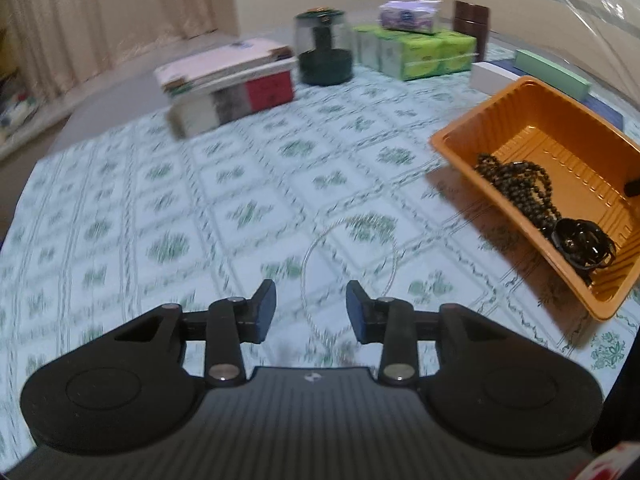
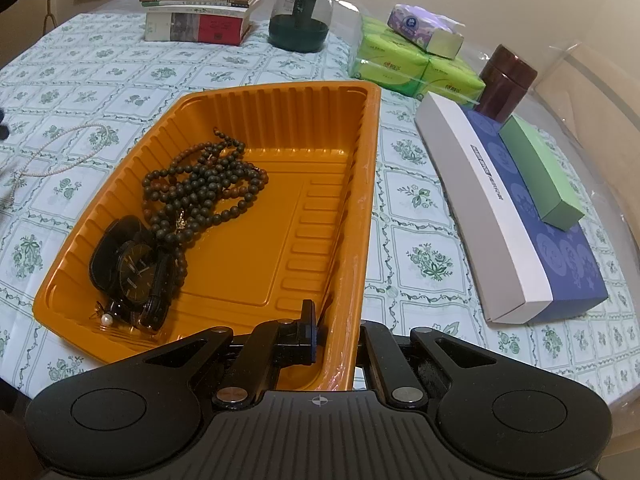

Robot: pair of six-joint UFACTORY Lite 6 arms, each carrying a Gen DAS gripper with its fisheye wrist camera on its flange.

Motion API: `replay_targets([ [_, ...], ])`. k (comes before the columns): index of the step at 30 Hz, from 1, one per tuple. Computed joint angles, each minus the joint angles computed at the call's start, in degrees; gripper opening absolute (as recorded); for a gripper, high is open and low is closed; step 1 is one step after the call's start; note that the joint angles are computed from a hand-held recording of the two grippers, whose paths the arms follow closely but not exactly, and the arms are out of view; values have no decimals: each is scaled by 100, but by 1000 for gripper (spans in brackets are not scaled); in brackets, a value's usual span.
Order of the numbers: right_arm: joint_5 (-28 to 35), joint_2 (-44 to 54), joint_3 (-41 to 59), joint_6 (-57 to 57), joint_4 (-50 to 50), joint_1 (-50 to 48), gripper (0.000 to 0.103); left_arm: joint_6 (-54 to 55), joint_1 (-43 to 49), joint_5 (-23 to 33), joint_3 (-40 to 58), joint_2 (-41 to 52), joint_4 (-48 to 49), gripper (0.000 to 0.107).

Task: Organize jewelry
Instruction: 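Reach the left tool down to the white pearl necklace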

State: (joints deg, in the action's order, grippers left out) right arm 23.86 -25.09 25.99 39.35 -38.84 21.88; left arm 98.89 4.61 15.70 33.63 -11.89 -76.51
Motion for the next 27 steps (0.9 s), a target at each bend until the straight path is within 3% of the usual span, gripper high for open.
replay_targets([
  [8, 4, -7, -19, 50, -42, 13, 4, 1589, 225, -142, -818, -378, -1887, 37],
  [13, 12, -8, -16, 52, -33, 19, 4, 3492, 117, -175, -1188, -432, -3787, 37],
  [22, 21, -7, -9, 9, 1, 6, 4, 5166, -78, 282, -998, 398, -5928, 36],
  [27, 22, 46, 21, -36, 25, -19, 5, 6289, -395, 359, -602, 1140, -7317, 22],
])
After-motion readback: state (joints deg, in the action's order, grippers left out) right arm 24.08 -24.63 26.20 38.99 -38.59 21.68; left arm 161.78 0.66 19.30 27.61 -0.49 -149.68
